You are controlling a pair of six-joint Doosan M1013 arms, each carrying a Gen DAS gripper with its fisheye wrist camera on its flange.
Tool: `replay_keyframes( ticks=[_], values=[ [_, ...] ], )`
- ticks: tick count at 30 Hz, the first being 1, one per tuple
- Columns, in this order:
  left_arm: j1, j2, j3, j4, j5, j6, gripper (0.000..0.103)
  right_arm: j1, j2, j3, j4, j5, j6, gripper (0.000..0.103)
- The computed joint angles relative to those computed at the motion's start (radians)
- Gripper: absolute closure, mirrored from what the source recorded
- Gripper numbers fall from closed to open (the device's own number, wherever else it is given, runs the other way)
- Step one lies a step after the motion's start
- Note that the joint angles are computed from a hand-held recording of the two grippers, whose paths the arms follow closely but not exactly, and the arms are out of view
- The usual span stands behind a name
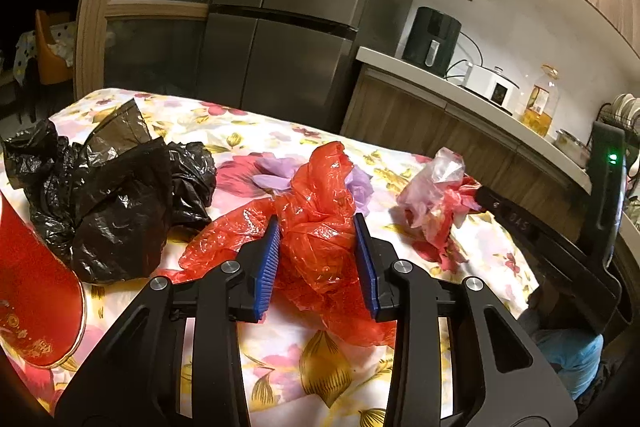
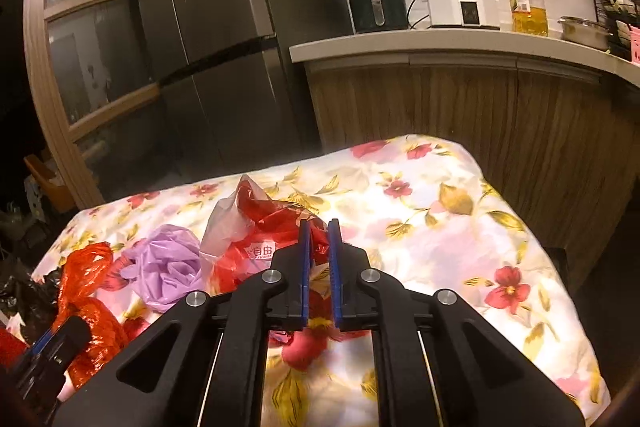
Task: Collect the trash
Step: 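Lift both bags and carry them over the black bin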
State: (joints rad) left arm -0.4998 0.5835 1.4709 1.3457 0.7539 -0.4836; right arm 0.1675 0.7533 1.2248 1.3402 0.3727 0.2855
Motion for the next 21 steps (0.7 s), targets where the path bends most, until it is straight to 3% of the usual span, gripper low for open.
replay_keyframes(
  ticks=[11, 21],
  values=[
    [-0.036, -0.028, 0.017, 0.07, 0.02, -0.011, 0.07, -0.035, -0.084, 0.125, 0.307, 0.033, -0.333, 0.095],
    [-0.076, -0.038, 0.0, 0.099, 0.034, 0.016, 0.07, -0.077, -0.154, 0.215, 0.489, 0.067, -0.517, 0.095]
  ],
)
